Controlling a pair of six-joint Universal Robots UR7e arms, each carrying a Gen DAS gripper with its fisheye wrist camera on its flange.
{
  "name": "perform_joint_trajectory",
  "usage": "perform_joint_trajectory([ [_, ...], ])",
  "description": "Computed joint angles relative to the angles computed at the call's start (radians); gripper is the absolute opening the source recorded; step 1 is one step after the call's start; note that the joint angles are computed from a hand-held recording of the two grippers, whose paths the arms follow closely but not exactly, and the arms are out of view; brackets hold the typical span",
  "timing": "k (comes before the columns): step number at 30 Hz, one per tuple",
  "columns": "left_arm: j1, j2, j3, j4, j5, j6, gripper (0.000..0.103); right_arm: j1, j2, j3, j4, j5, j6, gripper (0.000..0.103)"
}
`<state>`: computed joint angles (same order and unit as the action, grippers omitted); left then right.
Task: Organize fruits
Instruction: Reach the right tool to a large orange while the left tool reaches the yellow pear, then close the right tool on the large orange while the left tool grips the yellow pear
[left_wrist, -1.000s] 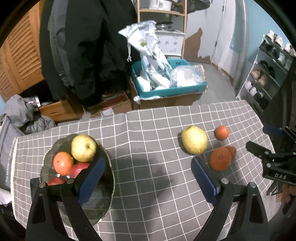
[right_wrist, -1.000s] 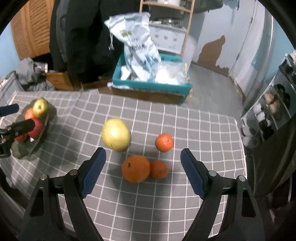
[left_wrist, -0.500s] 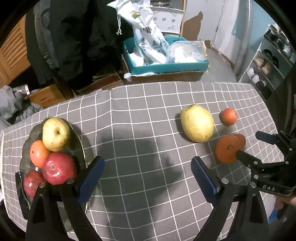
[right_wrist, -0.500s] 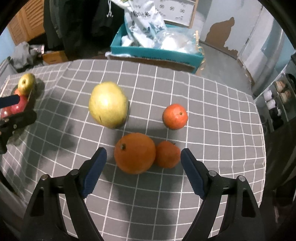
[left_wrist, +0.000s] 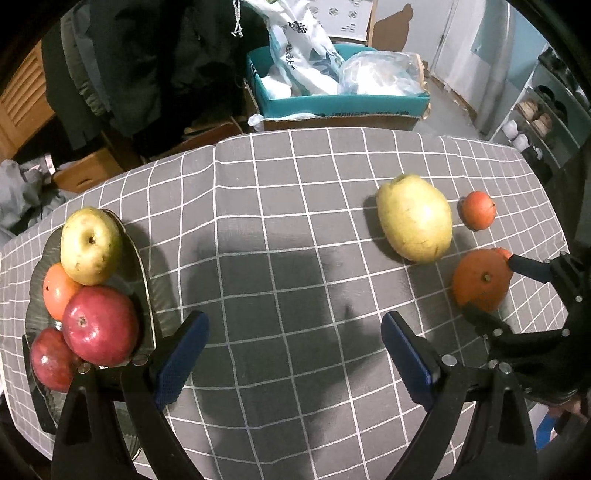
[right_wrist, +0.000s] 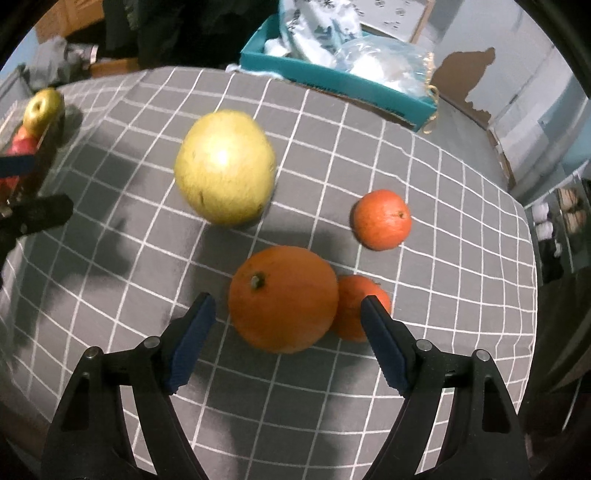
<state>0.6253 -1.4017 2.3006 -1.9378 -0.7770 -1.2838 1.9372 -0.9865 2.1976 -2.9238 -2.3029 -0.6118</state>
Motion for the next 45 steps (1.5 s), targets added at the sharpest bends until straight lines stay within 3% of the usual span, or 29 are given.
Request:
perform_joint_trajectory([
  [4,0.006,0.005,0.0,-0.012,-0.003,0.011,0.095,0.017,0.057,0.02,-0.129,-0.067,-0.117,0.082],
  [7,0.015,0.013,-0.001,-0.029,-0.005,0.023,0.095,0.028,0.098,0.035,-0.245,-0.107,-0.22,0.074],
  [8,0.016,0.014,-0.002,-0.031,-0.006,0.024,0.095,0.025,0.087,0.037,-0.229,-0.089,-0.215,0.065],
  [12,0.023,0.02,-0.006,-0.048,-0.004,0.035,0.095,0.012,0.055,0.027,-0.158,-0.044,-0.155,0.064],
  [16,0.031,0.029,-0.012,-0.08,-0.002,0.052,0.095,-0.015,-0.018,-0.006,0.022,0.087,0.01,0.063],
  [25,0.048,0.059,-0.031,-0.187,0.011,0.115,0.095,-0.052,-0.082,-0.052,0.112,0.215,0.154,0.063],
  [36,0.101,0.158,-0.086,-0.395,-0.014,0.251,0.095,-0.104,-0.106,-0.09,0.094,0.231,0.248,0.063],
  [45,0.154,0.263,-0.146,-0.477,-0.045,0.314,0.095,-0.133,-0.123,-0.088,0.056,0.206,0.274,0.063],
])
